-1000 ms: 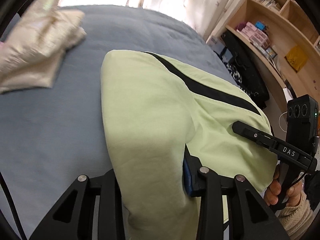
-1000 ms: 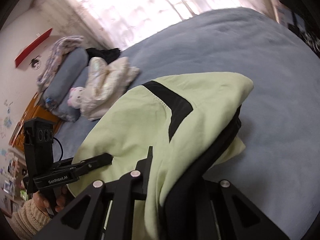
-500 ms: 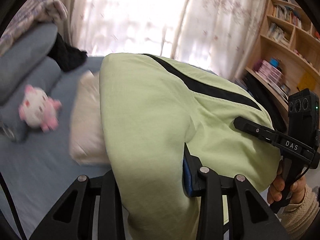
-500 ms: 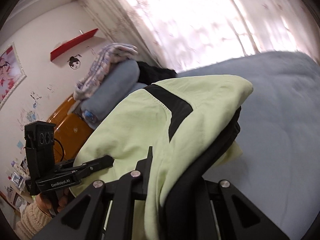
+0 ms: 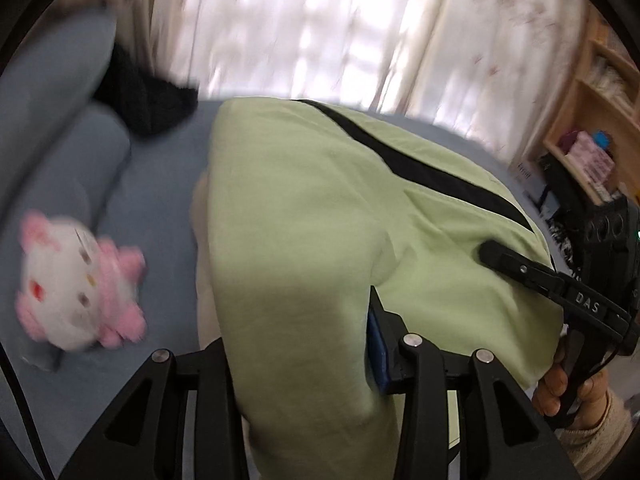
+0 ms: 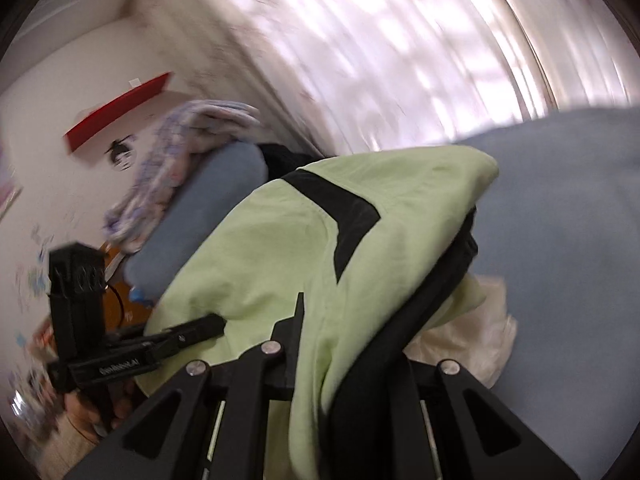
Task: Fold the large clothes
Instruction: 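Grasp the folded bundle with both tools and carry it onto the white puffer jacket, then release the bundle on the stack and open both tools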
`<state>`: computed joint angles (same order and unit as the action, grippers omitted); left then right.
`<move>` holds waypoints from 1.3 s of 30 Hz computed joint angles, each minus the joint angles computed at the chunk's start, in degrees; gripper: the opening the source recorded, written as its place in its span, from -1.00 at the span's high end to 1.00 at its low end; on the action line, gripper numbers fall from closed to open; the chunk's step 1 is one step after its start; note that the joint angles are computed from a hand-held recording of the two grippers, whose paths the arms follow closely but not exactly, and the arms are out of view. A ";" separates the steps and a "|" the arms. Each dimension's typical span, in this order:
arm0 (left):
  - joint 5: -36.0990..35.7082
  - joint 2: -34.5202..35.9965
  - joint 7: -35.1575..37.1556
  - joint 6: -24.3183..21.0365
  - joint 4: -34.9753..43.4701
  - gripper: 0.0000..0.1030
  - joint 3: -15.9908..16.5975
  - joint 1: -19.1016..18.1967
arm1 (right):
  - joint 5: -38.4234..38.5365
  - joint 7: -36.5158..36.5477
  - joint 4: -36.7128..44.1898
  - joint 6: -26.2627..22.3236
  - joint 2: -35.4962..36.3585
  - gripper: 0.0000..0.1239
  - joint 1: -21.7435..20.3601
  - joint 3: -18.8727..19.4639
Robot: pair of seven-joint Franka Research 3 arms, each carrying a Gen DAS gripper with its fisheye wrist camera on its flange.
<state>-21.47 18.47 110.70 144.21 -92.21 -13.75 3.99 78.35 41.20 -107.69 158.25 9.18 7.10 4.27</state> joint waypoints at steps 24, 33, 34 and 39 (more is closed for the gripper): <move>-2.09 12.95 0.08 13.55 -0.56 -0.92 -7.10 6.30 | -1.39 -2.22 4.33 7.35 14.29 0.64 -2.25 5.09; 7.10 7.43 -10.64 17.98 -6.46 -0.92 -1.48 0.33 | -27.55 17.93 -1.65 10.56 10.09 0.03 3.34 -1.12; 9.14 6.56 -12.97 18.54 -7.39 -0.91 -0.21 -0.74 | -31.94 21.20 -3.17 11.15 8.88 -0.01 4.78 -2.65; 19.94 1.00 -25.54 19.11 -12.19 -0.83 4.80 -5.04 | -38.00 24.18 -10.21 11.74 1.56 -0.02 3.54 -1.44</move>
<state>-1.53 19.47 85.16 163.33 -104.39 -8.95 -1.05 40.35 65.37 -117.90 169.99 10.74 10.64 2.83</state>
